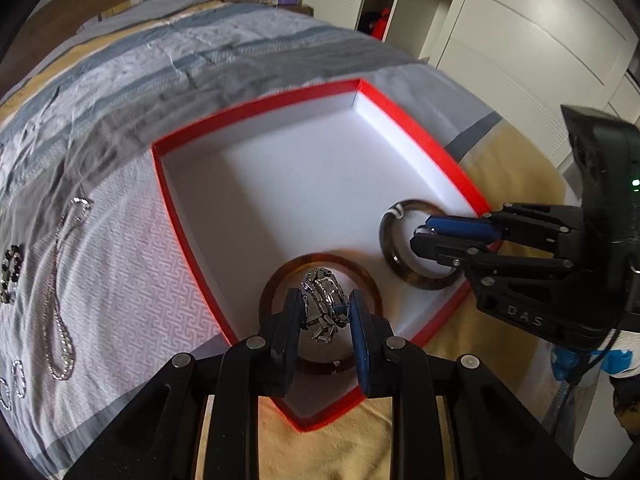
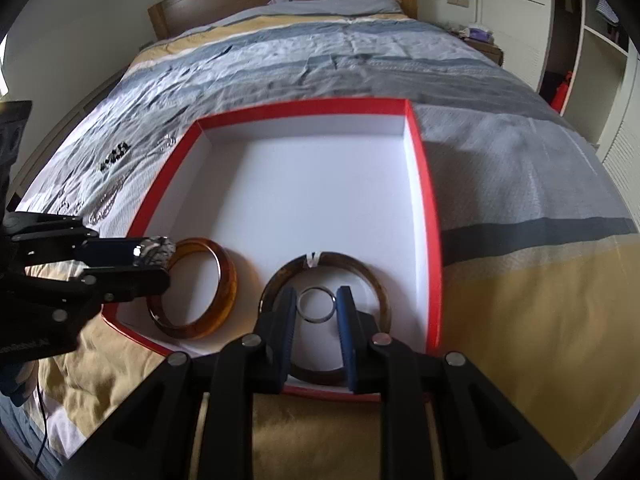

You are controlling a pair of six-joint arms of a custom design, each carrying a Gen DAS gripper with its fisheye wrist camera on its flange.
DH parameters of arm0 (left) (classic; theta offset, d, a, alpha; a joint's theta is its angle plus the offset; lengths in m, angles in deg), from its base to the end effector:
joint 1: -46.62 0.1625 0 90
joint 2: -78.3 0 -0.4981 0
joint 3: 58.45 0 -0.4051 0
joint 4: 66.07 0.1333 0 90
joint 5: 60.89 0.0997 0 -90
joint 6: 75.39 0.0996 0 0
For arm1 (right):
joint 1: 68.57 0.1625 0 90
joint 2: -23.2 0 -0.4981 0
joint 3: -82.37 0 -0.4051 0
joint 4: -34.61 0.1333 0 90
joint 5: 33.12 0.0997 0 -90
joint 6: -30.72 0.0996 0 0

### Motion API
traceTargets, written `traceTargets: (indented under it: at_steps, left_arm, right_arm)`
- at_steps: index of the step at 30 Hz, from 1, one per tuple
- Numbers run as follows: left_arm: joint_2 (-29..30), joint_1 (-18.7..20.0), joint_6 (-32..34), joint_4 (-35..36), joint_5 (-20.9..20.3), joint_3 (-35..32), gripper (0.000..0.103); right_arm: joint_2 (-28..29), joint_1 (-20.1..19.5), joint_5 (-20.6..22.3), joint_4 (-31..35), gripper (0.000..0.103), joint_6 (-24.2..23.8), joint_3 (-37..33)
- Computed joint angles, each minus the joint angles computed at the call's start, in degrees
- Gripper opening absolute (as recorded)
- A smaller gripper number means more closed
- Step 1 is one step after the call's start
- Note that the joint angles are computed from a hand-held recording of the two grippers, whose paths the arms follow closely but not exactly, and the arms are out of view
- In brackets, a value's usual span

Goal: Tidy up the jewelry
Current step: 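Drop the chain bracelet and ring into the box onto the bangles, then withdraw both tools and move toward the silver bangle and twisted hoop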

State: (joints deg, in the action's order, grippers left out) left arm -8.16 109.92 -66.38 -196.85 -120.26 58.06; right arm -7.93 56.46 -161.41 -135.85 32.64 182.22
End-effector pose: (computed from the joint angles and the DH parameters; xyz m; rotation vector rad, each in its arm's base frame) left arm -0.0581 -0.5252 0.3912 0.7392 2.5144 -0.3534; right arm 0.4529 -0.5214 -0.0137 0.6321 -2.4423 0.5232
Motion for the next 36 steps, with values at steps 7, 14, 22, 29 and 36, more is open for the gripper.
traceTargets:
  at_steps: [7, 14, 22, 29, 36]
  left_arm:
    - [1.3, 0.3, 0.6, -0.2, 1.7, 0.8, 0.024]
    - [1.0, -0.2, -0.1, -0.5, 2.8, 0.8, 0.031]
    - [-2.8, -2.0, -2.7, 0.6, 3.1, 0.8, 0.046]
    - [-10.7, -4.8, -6.9, 4.2, 5.2, 2.0, 0.052]
    - [-21.7, -7.8, -13.2, 15.4, 10.3, 2.5, 0.057]
  right_arm:
    - [0.1, -0.4, -0.6, 4.0, 0.020, -2.4, -0.8]
    - [-0.6, -0.2, -1.2, 3.9, 0.021, -1.8, -0.1]
    - [-2.8, 1.1, -2.3, 2.5, 0.026, 1.1, 1.9]
    - [-4.8, 4.3, -4.4, 1.2, 0.027, 4.7, 3.1]
    - [-5.1, 8.7, -5.3, 0.0, 0.031, 9.8, 3.7]
